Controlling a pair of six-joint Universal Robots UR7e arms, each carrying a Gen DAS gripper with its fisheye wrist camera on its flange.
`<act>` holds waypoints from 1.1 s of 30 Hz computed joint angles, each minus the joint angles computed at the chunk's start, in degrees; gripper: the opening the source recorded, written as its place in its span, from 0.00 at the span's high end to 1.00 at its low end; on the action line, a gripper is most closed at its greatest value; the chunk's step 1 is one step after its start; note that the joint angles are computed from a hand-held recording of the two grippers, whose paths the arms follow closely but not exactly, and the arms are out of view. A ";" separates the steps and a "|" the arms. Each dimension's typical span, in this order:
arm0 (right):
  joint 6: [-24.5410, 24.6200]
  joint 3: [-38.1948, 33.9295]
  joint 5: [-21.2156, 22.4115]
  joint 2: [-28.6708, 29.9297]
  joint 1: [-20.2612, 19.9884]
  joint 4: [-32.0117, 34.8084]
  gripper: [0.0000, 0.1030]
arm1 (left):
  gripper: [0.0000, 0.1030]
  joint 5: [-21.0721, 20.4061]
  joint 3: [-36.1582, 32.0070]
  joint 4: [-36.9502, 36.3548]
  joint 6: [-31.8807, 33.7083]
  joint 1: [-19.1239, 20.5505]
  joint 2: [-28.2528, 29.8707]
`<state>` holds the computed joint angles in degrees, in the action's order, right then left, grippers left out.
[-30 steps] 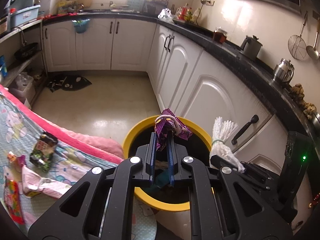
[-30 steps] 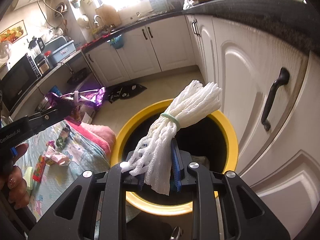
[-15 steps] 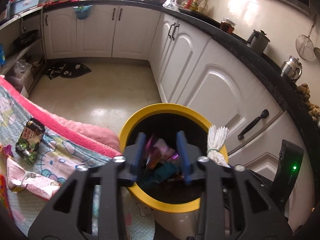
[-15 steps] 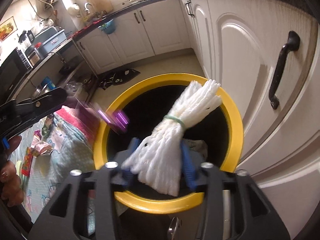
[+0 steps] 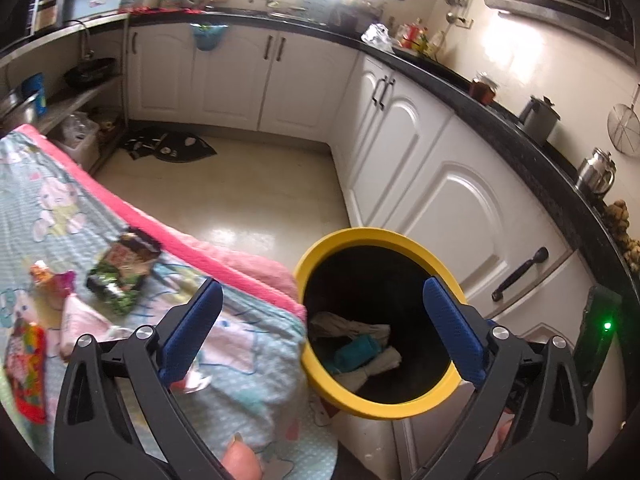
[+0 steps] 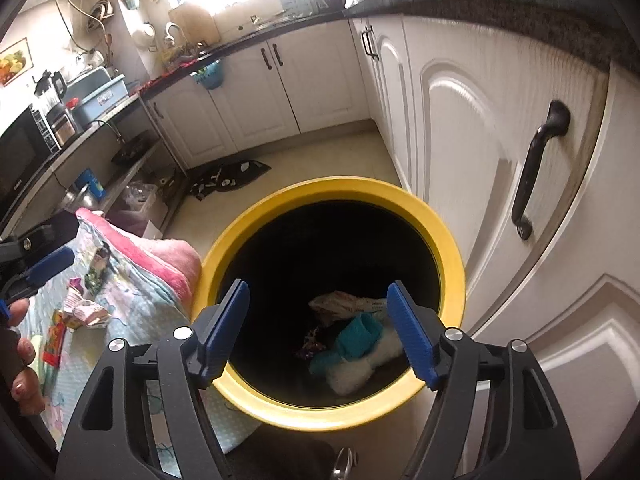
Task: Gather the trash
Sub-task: 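Open both tools to drop the net and wrapper into the bin, then move both tools back over the remaining trash on the bed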
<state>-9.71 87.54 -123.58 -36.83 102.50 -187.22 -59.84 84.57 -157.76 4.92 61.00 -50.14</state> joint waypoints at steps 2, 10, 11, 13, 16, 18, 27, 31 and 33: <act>-0.55 0.11 0.14 -0.06 0.53 -0.86 0.31 | 0.10 0.55 0.75 -0.51 0.02 0.00 -0.97; -2.32 0.49 1.72 -0.24 2.78 -3.13 0.31 | 0.10 3.33 4.92 -4.57 0.62 -0.60 -5.31; -2.50 0.56 1.94 -0.23 3.01 -3.31 0.31 | 0.10 3.52 5.33 -5.01 0.73 -0.67 -5.84; -3.18 0.60 2.50 -0.23 3.65 -3.52 0.31 | 0.10 3.86 6.07 -5.86 1.15 -0.73 -6.71; -4.24 0.50 3.20 -0.09 4.44 -3.66 0.31 | 0.10 4.29 7.16 -7.07 1.37 -0.77 -8.20; -4.73 0.49 3.50 -0.05 4.87 -3.68 0.31 | 0.10 4.48 7.78 -7.87 1.40 -0.79 -8.95; -6.60 0.12 5.00 0.70 7.04 -3.24 0.30 | 0.10 6.07 10.48 -10.70 1.95 -0.76 -12.02; -7.26 -0.10 5.67 1.03 7.97 -2.87 0.30 | 0.10 6.33 11.59 -11.57 2.21 -0.63 -13.32; -7.67 0.02 5.88 1.17 8.29 -2.98 0.30 | 0.10 6.38 11.95 -12.00 2.25 -0.55 -13.77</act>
<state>-17.38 87.56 -117.70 -35.66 110.79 -190.20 -53.45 96.52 -169.76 7.17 60.44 -63.91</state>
